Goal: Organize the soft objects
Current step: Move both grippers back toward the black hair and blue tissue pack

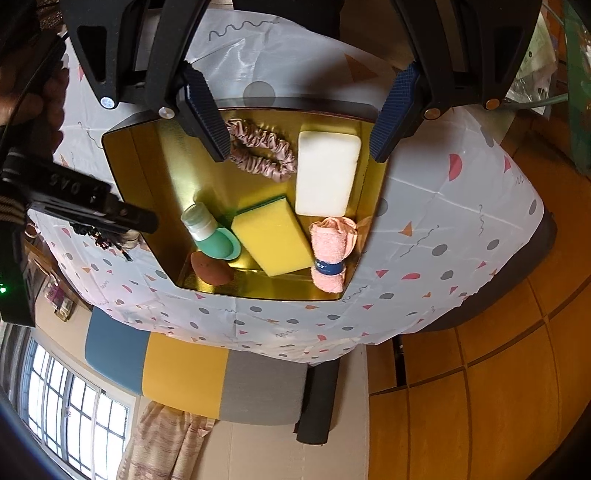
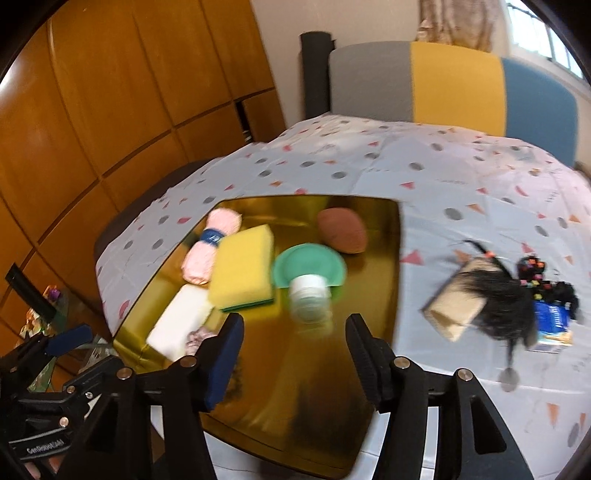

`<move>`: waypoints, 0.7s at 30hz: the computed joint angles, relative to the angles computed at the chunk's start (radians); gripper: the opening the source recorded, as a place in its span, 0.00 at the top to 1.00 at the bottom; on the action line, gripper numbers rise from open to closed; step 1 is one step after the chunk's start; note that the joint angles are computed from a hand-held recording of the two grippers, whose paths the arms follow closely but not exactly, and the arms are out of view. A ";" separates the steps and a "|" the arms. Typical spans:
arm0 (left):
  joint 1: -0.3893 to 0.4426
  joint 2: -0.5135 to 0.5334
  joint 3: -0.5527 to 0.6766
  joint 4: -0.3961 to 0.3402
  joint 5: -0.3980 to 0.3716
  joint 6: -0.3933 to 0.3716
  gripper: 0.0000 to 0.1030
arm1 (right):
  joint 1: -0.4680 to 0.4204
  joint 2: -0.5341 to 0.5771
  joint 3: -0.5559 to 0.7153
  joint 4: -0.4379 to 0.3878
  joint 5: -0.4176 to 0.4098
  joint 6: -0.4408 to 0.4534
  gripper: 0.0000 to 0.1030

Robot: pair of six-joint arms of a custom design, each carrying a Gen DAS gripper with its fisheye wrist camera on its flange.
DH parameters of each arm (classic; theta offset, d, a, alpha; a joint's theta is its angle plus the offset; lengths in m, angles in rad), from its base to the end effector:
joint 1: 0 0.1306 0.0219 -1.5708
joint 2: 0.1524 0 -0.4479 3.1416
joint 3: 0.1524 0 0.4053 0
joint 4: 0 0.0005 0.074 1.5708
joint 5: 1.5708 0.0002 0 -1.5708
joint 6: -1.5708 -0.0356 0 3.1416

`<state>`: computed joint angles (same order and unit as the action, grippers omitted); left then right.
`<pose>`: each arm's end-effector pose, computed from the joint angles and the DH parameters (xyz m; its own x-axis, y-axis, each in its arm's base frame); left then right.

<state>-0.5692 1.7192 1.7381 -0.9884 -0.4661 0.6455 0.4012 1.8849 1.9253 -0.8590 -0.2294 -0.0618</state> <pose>0.5302 -0.3208 0.4787 -0.7157 -0.1801 -0.6748 -0.2043 0.9779 -0.0443 0.6437 0.2813 0.4675 -0.7032 -0.2330 -0.6717 -0.4808 0.8518 0.2079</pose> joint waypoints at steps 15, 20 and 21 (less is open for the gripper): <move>-0.016 0.083 0.143 0.009 0.102 -0.109 0.24 | -0.205 -0.083 -0.108 0.042 0.117 -0.019 0.30; -0.041 0.164 0.286 -0.018 0.148 -0.230 0.25 | -0.296 -0.088 -0.131 0.025 0.175 -0.030 0.29; -0.046 0.188 0.328 -0.031 0.162 -0.255 0.25 | -0.309 -0.087 -0.135 0.023 0.183 -0.033 0.29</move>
<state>-0.6150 1.9077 2.0659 -1.0192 -0.3044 0.3900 0.0924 1.7982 1.7904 -0.8357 -0.0465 -0.0946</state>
